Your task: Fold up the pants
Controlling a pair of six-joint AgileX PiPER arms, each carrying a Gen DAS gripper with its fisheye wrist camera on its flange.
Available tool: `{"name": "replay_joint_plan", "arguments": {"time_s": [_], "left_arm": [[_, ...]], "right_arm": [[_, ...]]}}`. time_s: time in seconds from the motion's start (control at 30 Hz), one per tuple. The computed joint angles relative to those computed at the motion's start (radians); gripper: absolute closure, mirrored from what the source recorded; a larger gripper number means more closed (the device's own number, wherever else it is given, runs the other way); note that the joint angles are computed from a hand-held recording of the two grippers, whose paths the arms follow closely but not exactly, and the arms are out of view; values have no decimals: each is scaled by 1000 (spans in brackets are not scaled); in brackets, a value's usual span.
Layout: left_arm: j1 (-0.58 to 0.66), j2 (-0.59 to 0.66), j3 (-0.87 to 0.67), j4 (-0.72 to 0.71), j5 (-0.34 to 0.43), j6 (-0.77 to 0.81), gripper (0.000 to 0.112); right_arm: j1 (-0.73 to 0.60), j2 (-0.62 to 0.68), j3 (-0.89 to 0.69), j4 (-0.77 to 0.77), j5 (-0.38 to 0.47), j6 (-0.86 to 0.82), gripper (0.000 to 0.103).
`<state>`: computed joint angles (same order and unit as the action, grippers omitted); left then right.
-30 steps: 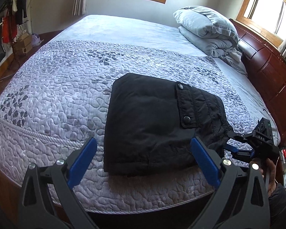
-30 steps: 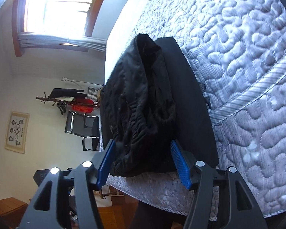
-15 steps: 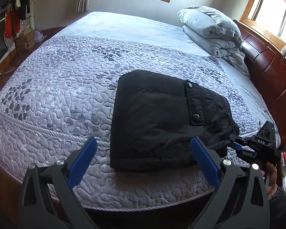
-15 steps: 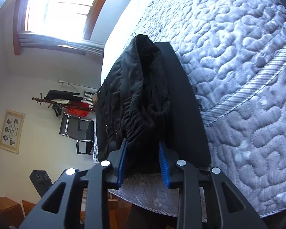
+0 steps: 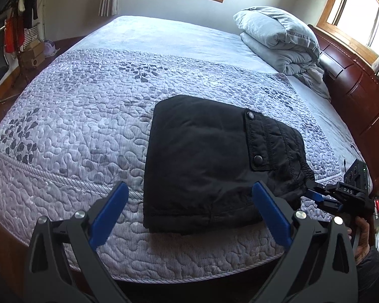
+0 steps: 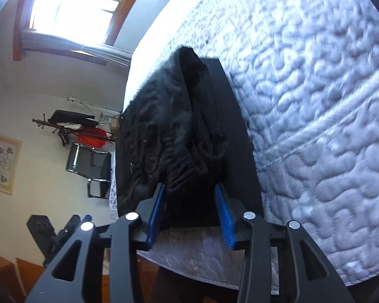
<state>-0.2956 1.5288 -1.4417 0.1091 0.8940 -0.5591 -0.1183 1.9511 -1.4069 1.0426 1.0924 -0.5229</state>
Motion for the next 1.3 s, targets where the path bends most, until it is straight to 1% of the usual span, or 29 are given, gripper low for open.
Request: {"name": "replay_joint_plan", "arguments": {"time_s": [0.07, 0.2, 0.37, 0.47, 0.5, 0.57, 0.67, 0.73, 0.8, 0.87, 0.9, 0.93, 1.0, 1.03, 1.1, 1.2, 1.3], "left_arm": [[-12, 2, -15, 17, 6, -2, 14], [-32, 9, -47, 38, 20, 9, 14], [-40, 18, -77, 42, 28, 17, 14], [-26, 26, -87, 7, 24, 57, 14], [-15, 28, -87, -18, 20, 81, 14], [23, 43, -90, -95, 17, 150, 14], [86, 80, -100, -180, 34, 204, 14], [131, 91, -89, -245, 29, 254, 14], [195, 103, -70, -369, 29, 350, 14], [283, 131, -48, -542, 49, 470, 14], [334, 155, -39, -634, 76, 522, 14], [364, 169, -30, -693, 89, 552, 14], [445, 209, 5, -857, 120, 641, 14], [471, 225, 17, -916, 133, 679, 14], [524, 268, 30, -1037, 184, 761, 14], [554, 334, 4, -1083, 253, 797, 14], [574, 405, -45, -1109, 318, 829, 14]], "right_arm": [[-10, -4, -27, -12, 20, 16, 61], [-29, -22, -79, -51, 37, 36, 59], [-38, -21, -147, -86, 61, 61, 59], [-39, -13, -166, -99, 70, 61, 58], [-38, -17, -160, -103, 69, 60, 56], [-38, -7, -164, -115, 67, 61, 53], [-27, 7, -166, -120, 64, 57, 53], [-21, 22, -171, -125, 65, 64, 53], [-14, 40, -186, -128, 65, 76, 53], [-10, 54, -198, -130, 69, 80, 53], [-8, 61, -205, -132, 72, 82, 52], [-7, 68, -214, -135, 75, 83, 52], [-6, 78, -229, -137, 75, 89, 51], [-7, 83, -235, -135, 80, 90, 51], [-8, 91, -246, -135, 83, 94, 50], [-8, 108, -277, -143, 96, 108, 46], [-9, 114, -295, -150, 105, 108, 46]]}}
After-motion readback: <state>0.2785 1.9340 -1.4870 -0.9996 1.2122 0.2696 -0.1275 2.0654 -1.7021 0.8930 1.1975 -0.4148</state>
